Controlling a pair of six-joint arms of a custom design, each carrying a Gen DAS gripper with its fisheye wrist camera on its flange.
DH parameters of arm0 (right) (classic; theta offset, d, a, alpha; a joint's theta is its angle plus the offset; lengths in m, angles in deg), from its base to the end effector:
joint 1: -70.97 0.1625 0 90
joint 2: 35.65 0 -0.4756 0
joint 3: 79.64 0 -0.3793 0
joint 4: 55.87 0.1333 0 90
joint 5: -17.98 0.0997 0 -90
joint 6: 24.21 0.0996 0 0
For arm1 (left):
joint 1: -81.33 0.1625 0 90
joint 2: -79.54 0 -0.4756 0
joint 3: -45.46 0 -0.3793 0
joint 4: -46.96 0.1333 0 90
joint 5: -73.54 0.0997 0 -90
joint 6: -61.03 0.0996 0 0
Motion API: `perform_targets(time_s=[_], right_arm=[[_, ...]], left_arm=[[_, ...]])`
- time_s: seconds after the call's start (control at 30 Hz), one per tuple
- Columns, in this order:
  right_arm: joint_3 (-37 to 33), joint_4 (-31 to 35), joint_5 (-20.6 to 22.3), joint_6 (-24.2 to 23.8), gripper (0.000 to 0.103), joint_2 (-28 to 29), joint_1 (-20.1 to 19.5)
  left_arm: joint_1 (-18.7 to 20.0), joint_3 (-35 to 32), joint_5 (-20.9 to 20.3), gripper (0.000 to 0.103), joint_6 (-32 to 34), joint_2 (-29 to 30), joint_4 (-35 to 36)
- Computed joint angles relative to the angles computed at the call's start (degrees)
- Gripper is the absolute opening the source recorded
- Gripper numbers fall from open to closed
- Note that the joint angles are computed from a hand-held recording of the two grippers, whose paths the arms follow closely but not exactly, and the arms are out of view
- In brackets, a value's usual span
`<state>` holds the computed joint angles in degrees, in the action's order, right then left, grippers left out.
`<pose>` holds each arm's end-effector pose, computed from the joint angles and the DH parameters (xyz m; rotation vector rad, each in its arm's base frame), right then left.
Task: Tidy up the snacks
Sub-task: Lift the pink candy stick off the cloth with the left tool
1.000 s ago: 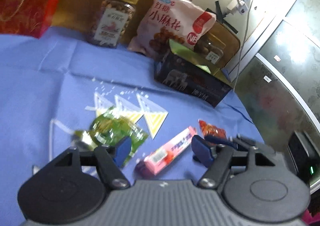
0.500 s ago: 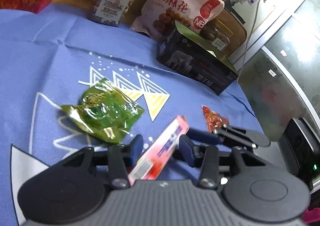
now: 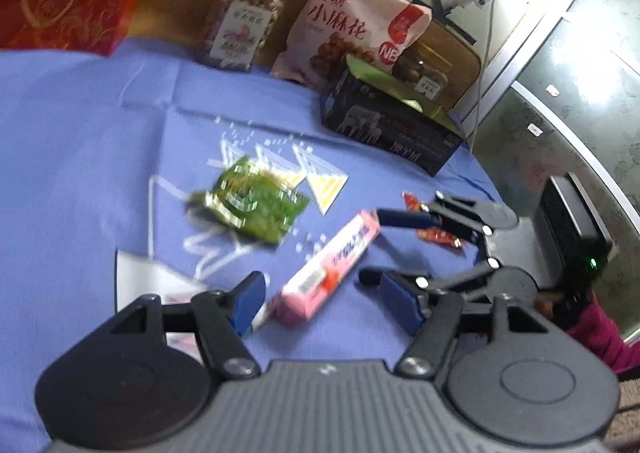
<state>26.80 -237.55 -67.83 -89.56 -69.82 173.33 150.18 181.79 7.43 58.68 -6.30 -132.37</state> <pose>0.2735 -0.5912 0.0078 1.9048 -2.3343 0.5103 0.0138 -0.4456 0.3358 0.2413 2.6854 -1.0439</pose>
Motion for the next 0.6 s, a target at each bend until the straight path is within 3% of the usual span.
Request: perform_targets(time_s=[0.23,0.33,0.6], right_arm=[[-1.7,4.6,1.6,-1.2,0.064,0.4,0.0],[-0.9,4.6,2.5,-0.4,0.057,-0.1,-0.4],[4.5,-3.7,0.7,4.0,0.043,-0.9,0.1]], left_arm=[[0.7,0.1,1.3,0.061,-2.8,2.7,-2.4],[0.9,-0.3,1.3,0.061,-2.8,3.1,-2.7],[0.5,0.2,2.7,0.061,-3.1,4.3,-6.2]])
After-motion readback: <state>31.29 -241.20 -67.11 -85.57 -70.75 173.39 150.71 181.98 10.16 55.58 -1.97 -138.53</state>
